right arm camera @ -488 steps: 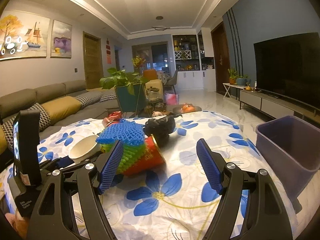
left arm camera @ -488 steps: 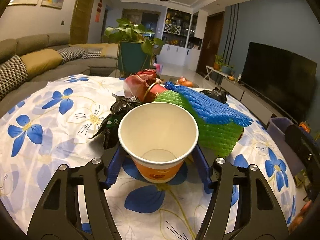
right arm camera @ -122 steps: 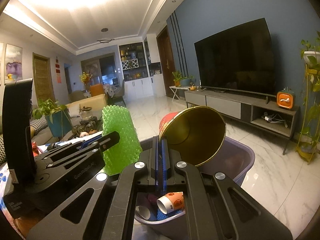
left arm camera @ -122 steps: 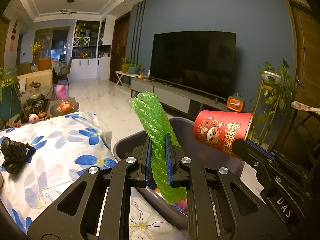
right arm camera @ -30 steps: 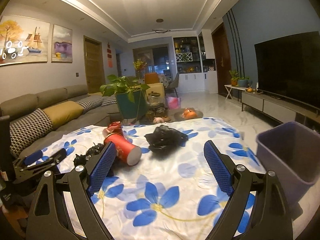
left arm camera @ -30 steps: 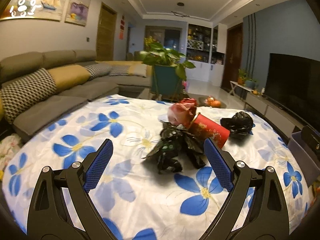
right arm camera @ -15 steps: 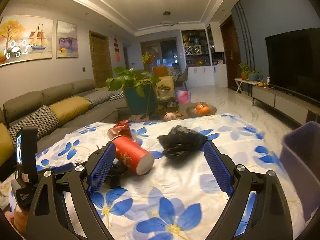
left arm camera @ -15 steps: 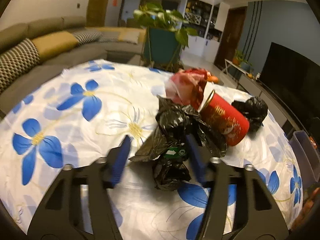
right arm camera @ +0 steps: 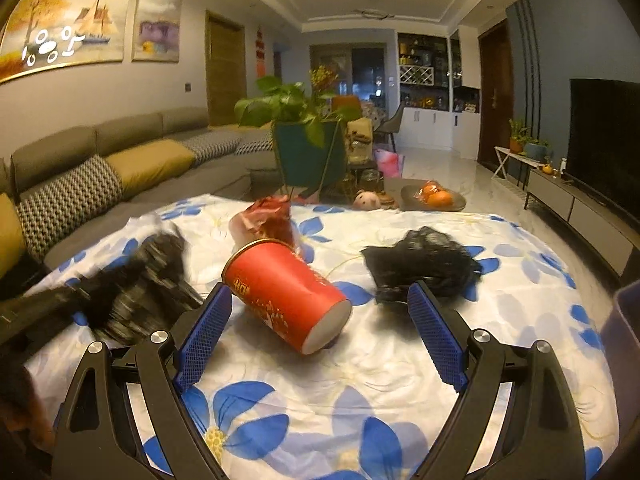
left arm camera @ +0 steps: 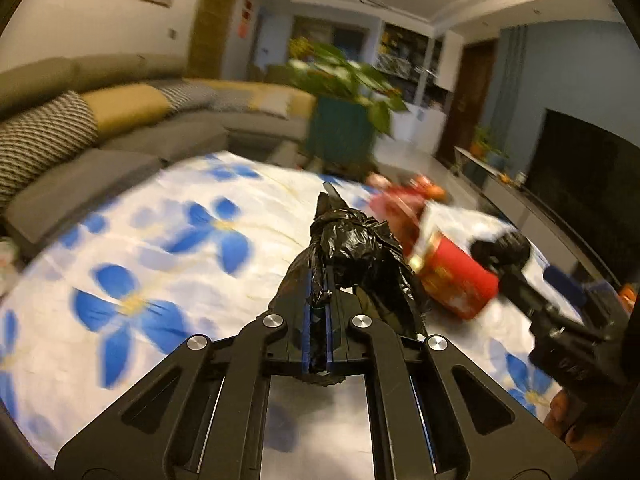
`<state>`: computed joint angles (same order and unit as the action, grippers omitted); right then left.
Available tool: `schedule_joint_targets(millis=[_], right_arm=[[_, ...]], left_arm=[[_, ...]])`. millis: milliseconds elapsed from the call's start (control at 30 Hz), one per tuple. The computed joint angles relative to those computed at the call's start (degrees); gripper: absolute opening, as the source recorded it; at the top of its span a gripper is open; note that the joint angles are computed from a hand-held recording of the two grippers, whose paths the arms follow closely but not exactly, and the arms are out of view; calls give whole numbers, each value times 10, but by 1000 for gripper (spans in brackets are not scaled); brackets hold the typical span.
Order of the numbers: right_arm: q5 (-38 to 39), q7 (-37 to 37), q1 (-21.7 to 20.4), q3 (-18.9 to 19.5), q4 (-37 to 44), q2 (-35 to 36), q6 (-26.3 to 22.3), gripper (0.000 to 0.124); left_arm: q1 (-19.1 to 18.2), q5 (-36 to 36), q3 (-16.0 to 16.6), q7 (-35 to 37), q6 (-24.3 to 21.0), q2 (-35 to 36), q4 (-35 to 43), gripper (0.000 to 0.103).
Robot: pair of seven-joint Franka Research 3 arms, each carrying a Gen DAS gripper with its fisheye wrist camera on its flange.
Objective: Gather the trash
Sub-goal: 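Grasp a black plastic bag with the left tool while the right tool grasps the red cup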
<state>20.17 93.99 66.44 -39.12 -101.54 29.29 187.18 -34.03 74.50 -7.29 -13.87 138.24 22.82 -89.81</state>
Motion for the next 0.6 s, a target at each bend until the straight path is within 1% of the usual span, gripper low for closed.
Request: schedule_joint_targets(millis=[33,100,133,267,333,367,400,467,533,600], right_arm=[[-3,-2,-10,10,15,7,-13,87],[-22,5,-20,14,41,23,-33,87],[-31,8,-27,20,50,27,-40,87],[-64,10,-81,69,102,43,-90,87],[-77,5,-111,101,127,51,-113,87],[-82,2,-125,117,133,51,-119,87],[-83,-9,-149,146,144,52,-130,87],[-90,-15,-177,178,156,53,-146,87],[-91,-30,-213,222,168,53,-160,87],[-96,-35,-236,250,175,54,-172,85]], left_arm=[[-5,5,3,-8,-20,-9,-8,4],[-7,13,3,-16,-48,-23,-20,4],[-4,16,0,-19,-53,-26,-23,4],[11,18,-9,-29,-39,-31,-32,4],[16,18,-11,-26,-31,-28,-31,4],[16,18,-12,-24,-27,-26,-29,4],[18,18,-12,-24,-22,-25,-30,4],[18,18,-12,-20,-18,-22,-28,4],[18,21,-10,-25,-13,-24,-32,4],[19,21,-10,-26,-9,-22,-32,4]])
